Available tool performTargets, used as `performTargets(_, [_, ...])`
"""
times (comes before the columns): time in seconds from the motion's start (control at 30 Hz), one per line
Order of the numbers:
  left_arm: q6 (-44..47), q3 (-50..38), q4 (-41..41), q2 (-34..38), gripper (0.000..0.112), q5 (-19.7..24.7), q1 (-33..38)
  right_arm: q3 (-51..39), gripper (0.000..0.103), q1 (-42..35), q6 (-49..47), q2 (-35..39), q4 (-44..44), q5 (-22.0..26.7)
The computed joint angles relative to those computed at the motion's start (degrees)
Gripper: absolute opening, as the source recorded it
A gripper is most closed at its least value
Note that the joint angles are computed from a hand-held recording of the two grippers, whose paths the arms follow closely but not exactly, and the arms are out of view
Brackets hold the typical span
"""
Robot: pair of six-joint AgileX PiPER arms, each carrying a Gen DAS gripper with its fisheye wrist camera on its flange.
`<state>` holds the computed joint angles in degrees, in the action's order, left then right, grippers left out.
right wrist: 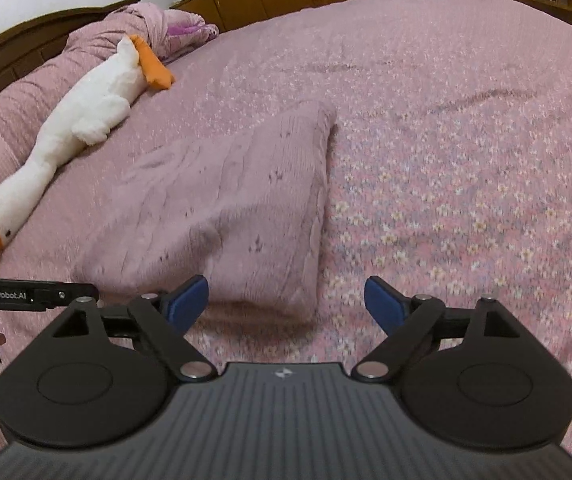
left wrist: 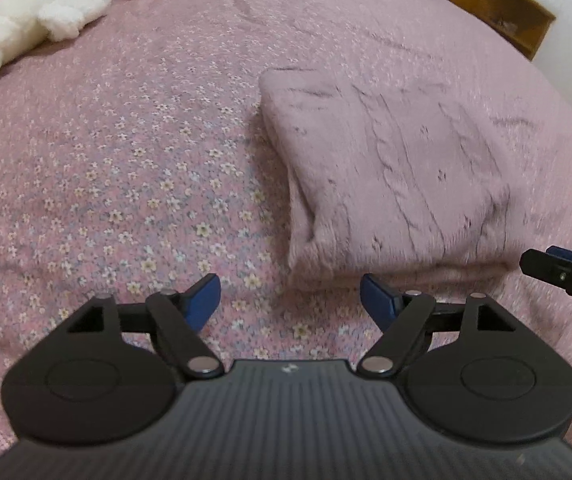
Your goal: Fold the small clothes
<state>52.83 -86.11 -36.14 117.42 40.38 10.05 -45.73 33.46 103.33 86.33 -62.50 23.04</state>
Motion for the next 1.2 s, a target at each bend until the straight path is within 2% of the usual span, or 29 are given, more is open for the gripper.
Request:
performTargets(0.07, [0.35,2.15,0.94,-0.77,0.078,-1.84,-0.80,-0.21,0.091,1.52,0.30,1.04,0.52,1.72])
performTargets(0.17, [-0.40,3.87,2.80,-0.89,0.078,-2.41,-1.78,-1.89,0.092,4.96,-0.28,3.44,1.35,7.70])
performTargets(0.23, [-0.82,5.24,3.40,-0.85,0.078,-3.78,-2.48,-2.46,0.093,6.30,-0.69,4.69,1.51,9.56])
performTargets(0.37, [-3.68,7.50,6.46,-1.03,0.082,-7.65,-4.34,-2.62,0.094,6.98,-0.86,6.41,2.64,9.11])
performTargets(0.63, [-7.41,11.80,11.08,-2.54,0.087,-14.07,-7.58,-5.28,0.097,8.81,-3.05,10.38,4.34,12.20])
performTargets(0.9, [-9.46,13.04,11.17,-2.24,0.099,-16.48,-7.87,-6.34,0.102,9.61,-1.56,12.47,2.70,13.41])
performTargets(1.2, [-7.93,14.60,9.71,-2.68,0.100,-18.35,-7.87,-6.59,0.103,10.44,0.10,13.52,1.28,14.06])
